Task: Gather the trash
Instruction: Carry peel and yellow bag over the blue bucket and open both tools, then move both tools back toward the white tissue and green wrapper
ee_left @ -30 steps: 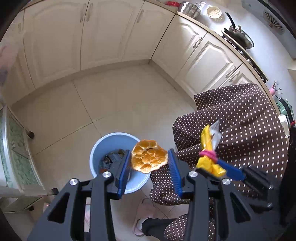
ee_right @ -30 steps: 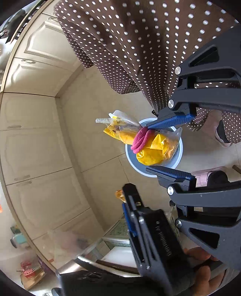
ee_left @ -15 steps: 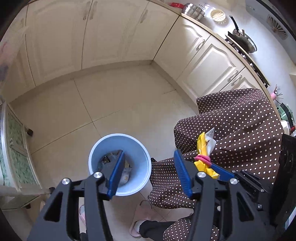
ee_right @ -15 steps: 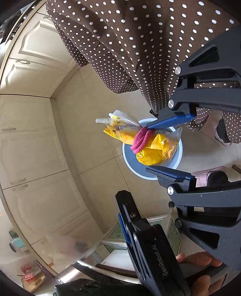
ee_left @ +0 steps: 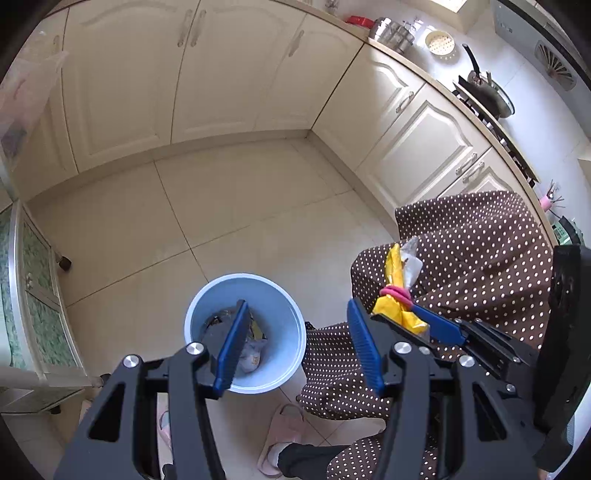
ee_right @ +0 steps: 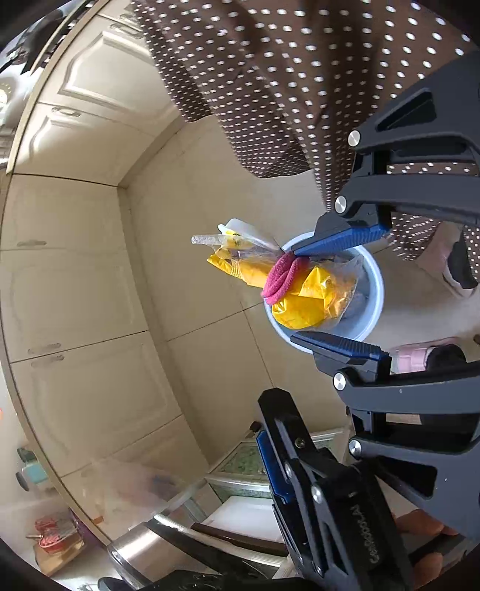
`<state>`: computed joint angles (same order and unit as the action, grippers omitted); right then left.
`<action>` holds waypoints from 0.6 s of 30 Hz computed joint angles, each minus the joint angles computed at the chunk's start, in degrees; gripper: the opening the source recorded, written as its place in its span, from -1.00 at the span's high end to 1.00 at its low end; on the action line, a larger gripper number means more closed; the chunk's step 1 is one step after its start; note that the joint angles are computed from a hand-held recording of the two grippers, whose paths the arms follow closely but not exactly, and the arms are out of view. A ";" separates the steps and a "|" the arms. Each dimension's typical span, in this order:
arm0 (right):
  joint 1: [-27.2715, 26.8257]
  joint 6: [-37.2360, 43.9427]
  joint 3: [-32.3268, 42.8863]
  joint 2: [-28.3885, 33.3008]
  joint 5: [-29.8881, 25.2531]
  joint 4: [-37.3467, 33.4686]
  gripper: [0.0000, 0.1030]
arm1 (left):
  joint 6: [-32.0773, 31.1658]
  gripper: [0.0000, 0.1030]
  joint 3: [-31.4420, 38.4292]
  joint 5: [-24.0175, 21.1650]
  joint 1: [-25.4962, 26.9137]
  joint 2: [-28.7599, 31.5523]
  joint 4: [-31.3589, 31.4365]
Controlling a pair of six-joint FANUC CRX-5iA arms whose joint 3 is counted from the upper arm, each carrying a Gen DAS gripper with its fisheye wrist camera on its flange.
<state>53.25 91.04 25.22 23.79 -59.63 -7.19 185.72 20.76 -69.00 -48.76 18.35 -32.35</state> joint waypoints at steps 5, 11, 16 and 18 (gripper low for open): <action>1.00 -1.21 -1.71 -0.89 3.41 3.24 -0.04 | 0.96 -0.04 0.19 -1.38 -0.68 -0.84 -1.36; 1.11 -1.38 -2.91 -2.80 3.82 4.53 -0.04 | 0.19 -0.05 3.12 -3.70 -2.11 -0.36 -2.87; 0.19 -2.23 -4.53 -6.30 3.46 6.68 -0.04 | -2.65 -0.04 9.82 -7.22 -4.30 2.01 -5.20; -0.58 -2.66 -6.33 -9.14 4.22 8.43 -0.06 | -4.71 -0.04 13.61 -9.04 -5.39 3.61 -6.30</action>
<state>52.68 88.39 18.90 14.64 -55.41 1.25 181.01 34.37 -78.03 -54.15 21.96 -38.65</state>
